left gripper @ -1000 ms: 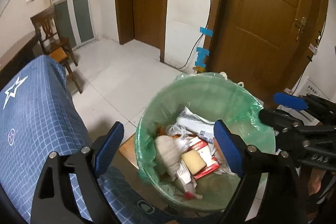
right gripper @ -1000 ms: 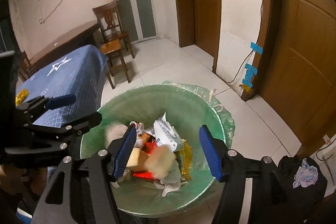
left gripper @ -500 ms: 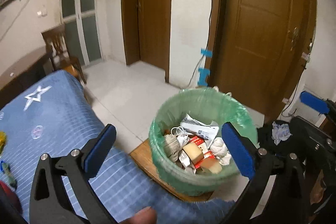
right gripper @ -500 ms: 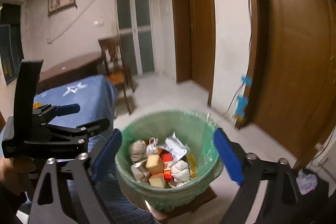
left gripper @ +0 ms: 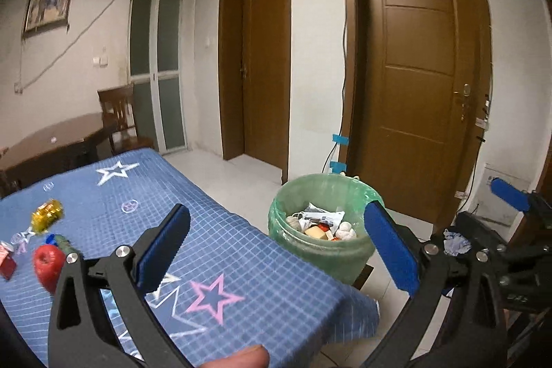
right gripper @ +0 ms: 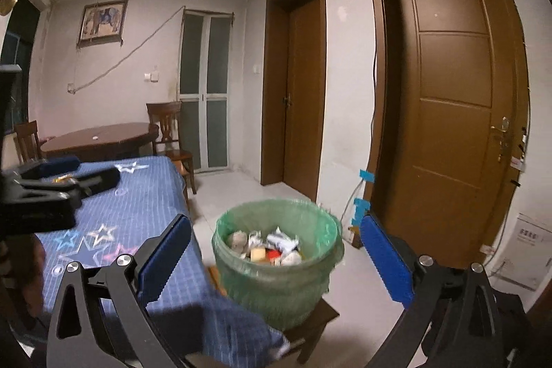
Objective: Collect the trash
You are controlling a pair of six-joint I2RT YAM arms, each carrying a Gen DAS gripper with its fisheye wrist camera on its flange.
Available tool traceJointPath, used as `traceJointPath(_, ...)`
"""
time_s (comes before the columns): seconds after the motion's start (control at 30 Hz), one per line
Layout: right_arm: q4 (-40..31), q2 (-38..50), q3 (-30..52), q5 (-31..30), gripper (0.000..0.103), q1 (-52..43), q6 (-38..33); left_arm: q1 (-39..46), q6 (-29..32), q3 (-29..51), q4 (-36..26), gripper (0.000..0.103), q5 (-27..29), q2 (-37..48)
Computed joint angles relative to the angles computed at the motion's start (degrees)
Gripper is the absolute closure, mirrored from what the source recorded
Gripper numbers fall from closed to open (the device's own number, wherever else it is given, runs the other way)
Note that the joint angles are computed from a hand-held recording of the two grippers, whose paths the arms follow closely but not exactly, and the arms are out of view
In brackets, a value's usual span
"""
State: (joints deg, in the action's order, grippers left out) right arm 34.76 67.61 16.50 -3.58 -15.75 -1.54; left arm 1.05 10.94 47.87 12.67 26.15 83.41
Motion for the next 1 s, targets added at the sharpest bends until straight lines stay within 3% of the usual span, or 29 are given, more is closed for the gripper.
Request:
traceJointPath(0.13, -7.7, -9.2, -2.6, -2.4, 0.005, -2.2, 0.6, 0.3, 0.4, -3.5, -0.4, 0.006, 0.3, -4.0)
traceJointPath(0.37, -19.0, -17.7, -3.3, -14.6, 0.005, -12.4, -0.9, -2.2, 1.3, -7.2, -2.9, 0.006, -2.1, -10.4)
traceJointPath(0.57, -19.6, -16.4, -1.5, -19.4, 0.005, -18.1, -0.9, -3.4, 1.8, -8.5, -3.2, 0.006, -3.3, -12.8)
traceJointPath(1.0, -18.6, -13.7, -0.1, -17.9, 0.005, -16.9, -1.5, -4.2, 2.2, -9.7, -3.5, 0.006, -4.3, -13.6)
